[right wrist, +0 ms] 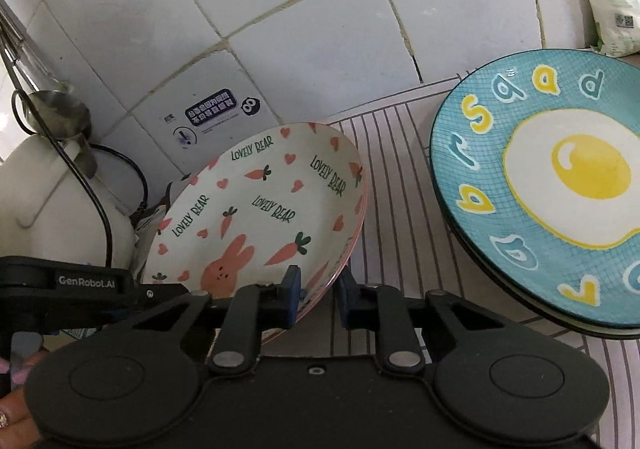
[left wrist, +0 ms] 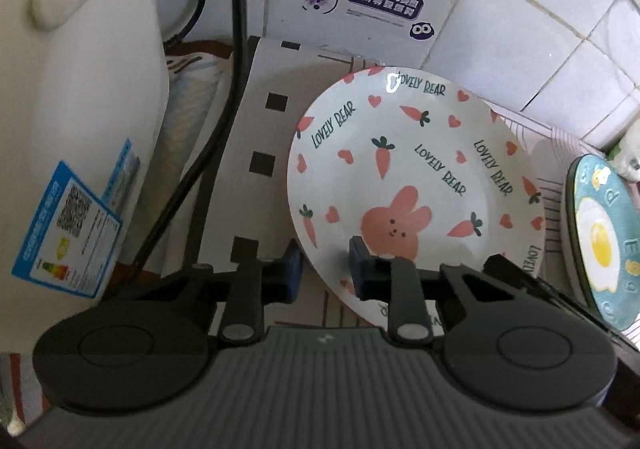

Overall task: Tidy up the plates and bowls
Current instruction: 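Lift the rabbit plate with both grippers and carry it over the stack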

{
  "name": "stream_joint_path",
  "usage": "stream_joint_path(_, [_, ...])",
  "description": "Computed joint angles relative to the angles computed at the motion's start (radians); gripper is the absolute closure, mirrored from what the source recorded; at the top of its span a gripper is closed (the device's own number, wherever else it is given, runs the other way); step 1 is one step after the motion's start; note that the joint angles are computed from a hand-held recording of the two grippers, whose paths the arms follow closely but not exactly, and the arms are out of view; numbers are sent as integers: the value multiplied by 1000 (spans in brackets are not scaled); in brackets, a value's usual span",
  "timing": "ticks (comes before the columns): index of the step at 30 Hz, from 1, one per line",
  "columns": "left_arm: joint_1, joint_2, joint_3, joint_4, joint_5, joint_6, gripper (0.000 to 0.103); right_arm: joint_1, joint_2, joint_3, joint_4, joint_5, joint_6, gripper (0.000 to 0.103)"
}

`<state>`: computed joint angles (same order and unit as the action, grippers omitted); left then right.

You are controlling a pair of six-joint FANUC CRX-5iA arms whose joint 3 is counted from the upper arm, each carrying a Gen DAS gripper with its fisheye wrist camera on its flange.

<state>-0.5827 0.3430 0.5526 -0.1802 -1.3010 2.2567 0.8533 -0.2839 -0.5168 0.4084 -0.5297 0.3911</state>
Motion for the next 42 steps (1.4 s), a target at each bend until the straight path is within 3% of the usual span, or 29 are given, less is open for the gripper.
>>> stream_joint_path(5, [14,-22,-54,21,60,15,77,1,3,-11,28,14,-15,80])
stream_joint_path(9, [10,-1,-8,22,6,-30,77,-9,16,57,-94,-51,145,80])
stream_joint_path(13, [30,-19,-25,82,14,-81,77,-25,-13,78,-169,-71,217,80])
stream_joint_path(16, [8,-41,-19,50,9,-96,77,-20,-44,86,-189,-100,273,80])
stream_joint_path(24, [-40,-35,86,43,-17,-175,77,-1,-173,60,-103,-166,190,79])
stream_joint_path(35, [-77,121,287,176,-34,-312,77,-19,-327,20,34,-340,60,78])
stream_joint_path(42, [-81,282,468,276,-151,-349,76,-101,-351,7,-27,-396,60,78])
